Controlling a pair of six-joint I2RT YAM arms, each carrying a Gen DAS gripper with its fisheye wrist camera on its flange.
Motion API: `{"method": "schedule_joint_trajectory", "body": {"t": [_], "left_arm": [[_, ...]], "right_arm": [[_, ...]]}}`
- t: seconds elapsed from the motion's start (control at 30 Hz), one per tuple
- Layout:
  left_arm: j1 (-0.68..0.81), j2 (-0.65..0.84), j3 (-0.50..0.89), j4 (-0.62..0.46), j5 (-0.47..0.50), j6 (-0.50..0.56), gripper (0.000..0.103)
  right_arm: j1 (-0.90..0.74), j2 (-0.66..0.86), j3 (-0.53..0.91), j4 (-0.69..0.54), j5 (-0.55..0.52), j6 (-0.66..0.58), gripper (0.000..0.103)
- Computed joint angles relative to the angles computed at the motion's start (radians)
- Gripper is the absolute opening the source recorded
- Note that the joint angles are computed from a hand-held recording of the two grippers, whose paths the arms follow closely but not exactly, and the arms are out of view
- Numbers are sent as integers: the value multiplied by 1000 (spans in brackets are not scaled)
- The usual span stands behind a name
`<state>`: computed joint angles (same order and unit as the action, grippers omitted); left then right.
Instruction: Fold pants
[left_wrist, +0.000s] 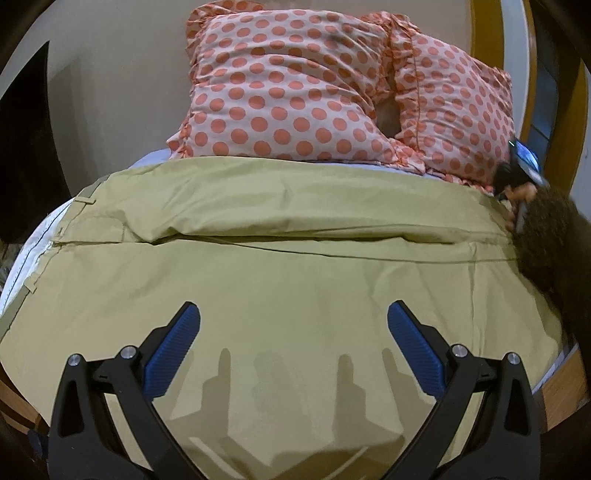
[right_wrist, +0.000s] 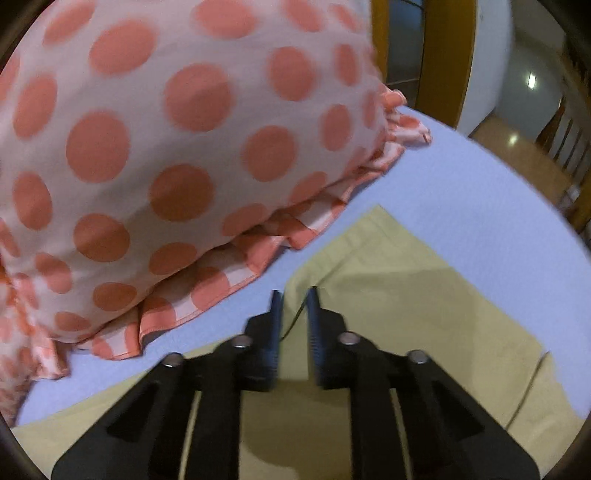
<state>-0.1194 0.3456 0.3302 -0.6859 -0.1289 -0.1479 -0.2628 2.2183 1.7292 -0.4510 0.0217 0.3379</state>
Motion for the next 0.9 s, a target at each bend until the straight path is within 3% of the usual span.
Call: {"method": "schedule_joint_trajectory", "body": {"t": [0.13,0.2,0.27,0.37,0.43,0.47,0.57,0.63,0.7,0.77,0.9], "left_arm": [[138,-37,16,-26,85,50,101],[273,-88,29,-60,192,104,101],[523,-110,44,-90,423,209,101],[867,-16,86,-130,766,388,101],[1015,106,132,-154,923,498,101],[1081,182,159,-166,1009,557,101],[1136,380,231,-171,1169,628,101],[1086,449,253,-85,1163,549,101],[1019,494,269,15,1088,446,101],[987,550,288,66,1043,393,101],[918,670,334,148,960,278,101]], "right_arm": [[-104,-46,-107,132,-256,112,4],[-144,-176,-286,261,-370,123,4],[-203,-331,-499,402,-490,106,4],[-403,-559,-783,453,-807,51,4],[-588,-704,-937,320,-986,-95,4],[-667,-750,-977,190,-1039,-210,4],[-778,-688,-992,47,-1057,-363,5],[-785,-614,-956,-21,-1074,-420,6],[-783,-603,-952,-42,-1071,-432,15],[-773,-597,-946,-37,-1039,-416,40],[-760,-588,-946,-9,-1015,-374,43]]}}
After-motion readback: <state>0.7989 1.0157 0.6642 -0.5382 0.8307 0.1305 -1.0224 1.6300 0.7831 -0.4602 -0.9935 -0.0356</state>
